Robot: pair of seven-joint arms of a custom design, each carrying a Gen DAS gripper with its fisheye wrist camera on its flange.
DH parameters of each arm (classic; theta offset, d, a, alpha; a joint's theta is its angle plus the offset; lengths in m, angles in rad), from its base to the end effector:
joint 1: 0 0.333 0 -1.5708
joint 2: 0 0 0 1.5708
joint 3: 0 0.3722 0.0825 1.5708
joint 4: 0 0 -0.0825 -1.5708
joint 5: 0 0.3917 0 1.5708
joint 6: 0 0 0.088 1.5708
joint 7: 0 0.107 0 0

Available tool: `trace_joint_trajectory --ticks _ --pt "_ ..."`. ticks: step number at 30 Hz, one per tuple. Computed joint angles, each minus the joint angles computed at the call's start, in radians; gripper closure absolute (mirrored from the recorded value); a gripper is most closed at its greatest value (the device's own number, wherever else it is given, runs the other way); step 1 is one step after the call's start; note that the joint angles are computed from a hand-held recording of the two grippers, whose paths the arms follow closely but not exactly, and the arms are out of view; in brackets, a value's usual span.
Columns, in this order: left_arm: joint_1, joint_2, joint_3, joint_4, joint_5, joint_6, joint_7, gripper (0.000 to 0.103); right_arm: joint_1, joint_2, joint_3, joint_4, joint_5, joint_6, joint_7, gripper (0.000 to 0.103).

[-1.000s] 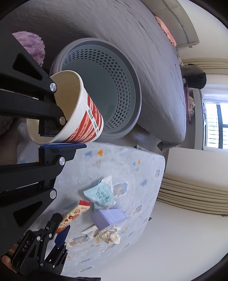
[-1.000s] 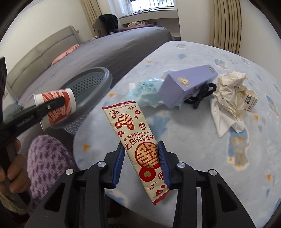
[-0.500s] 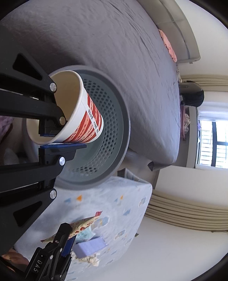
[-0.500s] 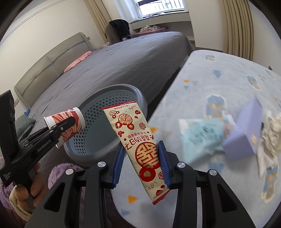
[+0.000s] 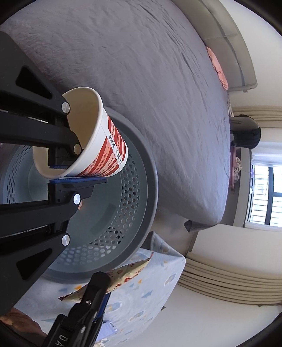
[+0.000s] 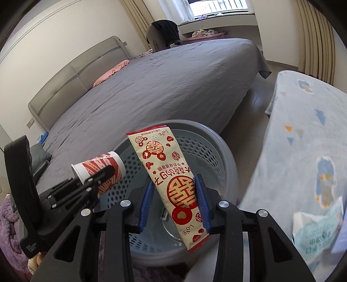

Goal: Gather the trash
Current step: 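Carry cup and wrapper over the basket and open both tools to drop them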

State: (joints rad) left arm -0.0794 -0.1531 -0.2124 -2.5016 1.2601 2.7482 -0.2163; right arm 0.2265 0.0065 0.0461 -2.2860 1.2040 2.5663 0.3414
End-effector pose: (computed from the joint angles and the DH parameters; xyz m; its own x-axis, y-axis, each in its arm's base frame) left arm 0.4341 -0.1719 0.4103 0.3518 -0.9346 0.0518 -0.6634 -0.2880 -0.6906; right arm 0.5245 0.1315 0.4211 0.5832 -0.7278 -0.3607 -0.7351 -0.2839 -0.6156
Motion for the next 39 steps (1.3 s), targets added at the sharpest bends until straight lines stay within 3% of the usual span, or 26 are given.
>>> trace_joint_trajectory --ticks 12,15,16,19,20,39 --pt "0.018 0.022 0.02 -0.004 -0.003 0.033 0.002 0.094 0.015 0.064 0.029 0.057 -0.033 0.03 0.051 0.065" --pt "0.02 0.017 0.02 -0.01 -0.008 0.032 0.002 0.082 0.012 0.063 0.03 0.056 -0.022 0.043 0.038 0.053" --pt "0.02 0.015 0.019 -0.012 -0.009 0.031 0.001 0.074 0.013 0.059 0.032 0.051 -0.014 0.049 0.033 0.048" --pt "0.019 0.006 0.013 -0.016 -0.008 0.015 -0.006 0.045 0.014 0.051 0.03 0.043 -0.002 0.059 0.018 0.047" --pt "0.019 0.001 0.01 -0.019 -0.004 0.008 -0.013 0.04 0.014 0.048 0.03 0.041 -0.002 0.061 0.017 0.047" --pt "0.003 -0.062 -0.018 -0.063 -0.068 -0.046 0.004 0.027 0.037 -0.012 0.024 -0.038 0.023 0.147 -0.025 0.044"
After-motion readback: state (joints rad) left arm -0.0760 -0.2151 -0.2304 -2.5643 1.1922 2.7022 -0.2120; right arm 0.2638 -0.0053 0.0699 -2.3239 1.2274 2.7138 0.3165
